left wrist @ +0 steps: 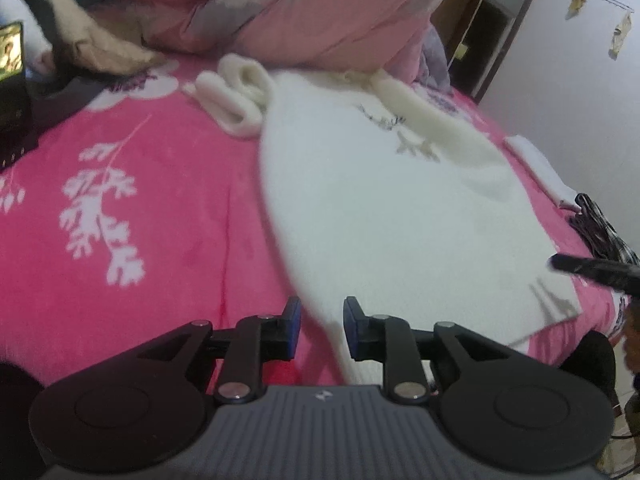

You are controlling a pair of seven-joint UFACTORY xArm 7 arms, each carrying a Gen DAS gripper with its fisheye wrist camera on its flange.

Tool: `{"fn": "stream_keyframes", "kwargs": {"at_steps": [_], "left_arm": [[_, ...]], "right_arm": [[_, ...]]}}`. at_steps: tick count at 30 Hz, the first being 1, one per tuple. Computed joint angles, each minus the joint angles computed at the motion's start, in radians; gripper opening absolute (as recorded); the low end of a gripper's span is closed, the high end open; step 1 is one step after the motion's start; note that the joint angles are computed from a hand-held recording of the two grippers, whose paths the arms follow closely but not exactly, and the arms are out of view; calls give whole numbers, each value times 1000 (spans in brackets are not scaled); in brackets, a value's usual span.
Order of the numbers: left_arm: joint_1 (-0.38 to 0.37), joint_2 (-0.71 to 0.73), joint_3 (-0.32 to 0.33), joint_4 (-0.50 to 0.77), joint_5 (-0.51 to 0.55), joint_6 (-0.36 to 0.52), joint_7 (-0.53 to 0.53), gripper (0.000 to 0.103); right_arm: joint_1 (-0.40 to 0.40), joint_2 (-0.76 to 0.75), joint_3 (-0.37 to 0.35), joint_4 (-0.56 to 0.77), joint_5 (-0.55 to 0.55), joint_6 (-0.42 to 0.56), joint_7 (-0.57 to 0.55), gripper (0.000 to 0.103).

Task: Fold clothes
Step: 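Grasp the sweater hem with the left tool and smooth it flat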

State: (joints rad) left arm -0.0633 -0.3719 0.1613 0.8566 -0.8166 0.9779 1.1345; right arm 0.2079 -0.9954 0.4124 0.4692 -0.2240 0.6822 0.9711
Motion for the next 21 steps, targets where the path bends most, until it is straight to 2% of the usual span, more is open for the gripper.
{"fn": "stream_keyframes", "kwargs": {"at_steps": [4,11,13,18,21], "left_arm": [[-35,-2,-20,-17,-47,-67,67,23],[-72,32,-55,-29,-61,-134,108,23],[-74,41,-54,-29,-58,-136,108,23],[-66,64,-49,-19,-59,-125,101,22],[-61,65,-52,-18,-59,-124,101,22]], "right_arm": [[-13,89,2,11,-15,-61,-11,19],[-15,163,12,33,-36,-74,4,16],[-10,174,11,35,-47,-71,-6,14],[-4,190,12,37,-67,-58,-11,0],[12,152,-19,-3,-35,-97,24,0]]}}
